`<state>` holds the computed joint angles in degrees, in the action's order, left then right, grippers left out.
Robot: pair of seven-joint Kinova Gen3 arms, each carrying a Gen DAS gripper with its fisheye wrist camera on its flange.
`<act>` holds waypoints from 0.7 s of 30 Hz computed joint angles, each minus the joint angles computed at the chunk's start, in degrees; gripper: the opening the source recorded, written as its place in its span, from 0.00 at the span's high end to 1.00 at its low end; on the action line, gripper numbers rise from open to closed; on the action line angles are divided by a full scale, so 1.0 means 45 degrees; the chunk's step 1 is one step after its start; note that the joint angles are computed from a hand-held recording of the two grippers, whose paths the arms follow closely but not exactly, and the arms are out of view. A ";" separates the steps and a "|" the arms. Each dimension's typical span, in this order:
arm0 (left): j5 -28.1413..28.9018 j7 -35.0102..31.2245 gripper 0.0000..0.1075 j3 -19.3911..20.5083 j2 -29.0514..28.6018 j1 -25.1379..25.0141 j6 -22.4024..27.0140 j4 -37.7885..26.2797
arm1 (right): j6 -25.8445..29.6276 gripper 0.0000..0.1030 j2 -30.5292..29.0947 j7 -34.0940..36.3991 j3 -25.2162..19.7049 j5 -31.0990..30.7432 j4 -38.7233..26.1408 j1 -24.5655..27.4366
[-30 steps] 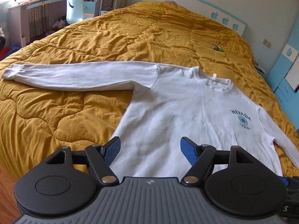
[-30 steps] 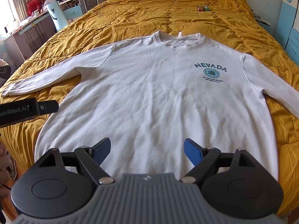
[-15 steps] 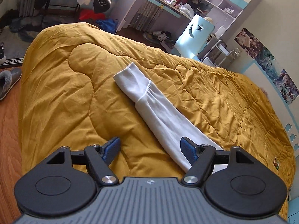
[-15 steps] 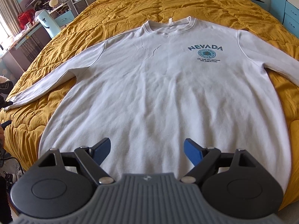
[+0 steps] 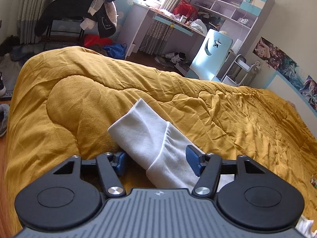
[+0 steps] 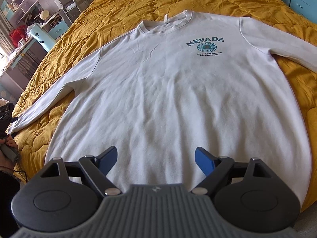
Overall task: Fold small clothes
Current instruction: 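Grasp the sweatshirt sleeve cuff nearest the left tool with the left tool, then lift the sleeve and lay it across the sweatshirt body, open left tool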
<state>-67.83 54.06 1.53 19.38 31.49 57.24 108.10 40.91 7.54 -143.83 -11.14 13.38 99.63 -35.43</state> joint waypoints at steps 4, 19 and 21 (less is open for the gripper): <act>0.0439 -0.1927 0.74 0.1453 0.1028 -0.0657 0.1700 -0.1431 | -0.0126 0.21 -0.0162 -0.0280 0.0107 -0.0125 0.0279 0.0204; -0.1450 -0.6107 0.90 -0.0706 0.2390 0.2159 0.2871 -0.6171 | -0.2840 0.21 -0.1720 -0.1687 0.0298 0.0370 0.2654 0.1888; -0.1670 -0.6438 0.90 -0.0935 0.2818 0.2493 0.2732 -0.7164 | -0.2826 0.21 -0.1908 -0.2390 0.0122 0.1294 0.2847 0.2084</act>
<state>-75.34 25.09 -2.67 32.06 42.71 69.54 75.86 28.19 -1.04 -154.58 -10.59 19.20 112.45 -26.05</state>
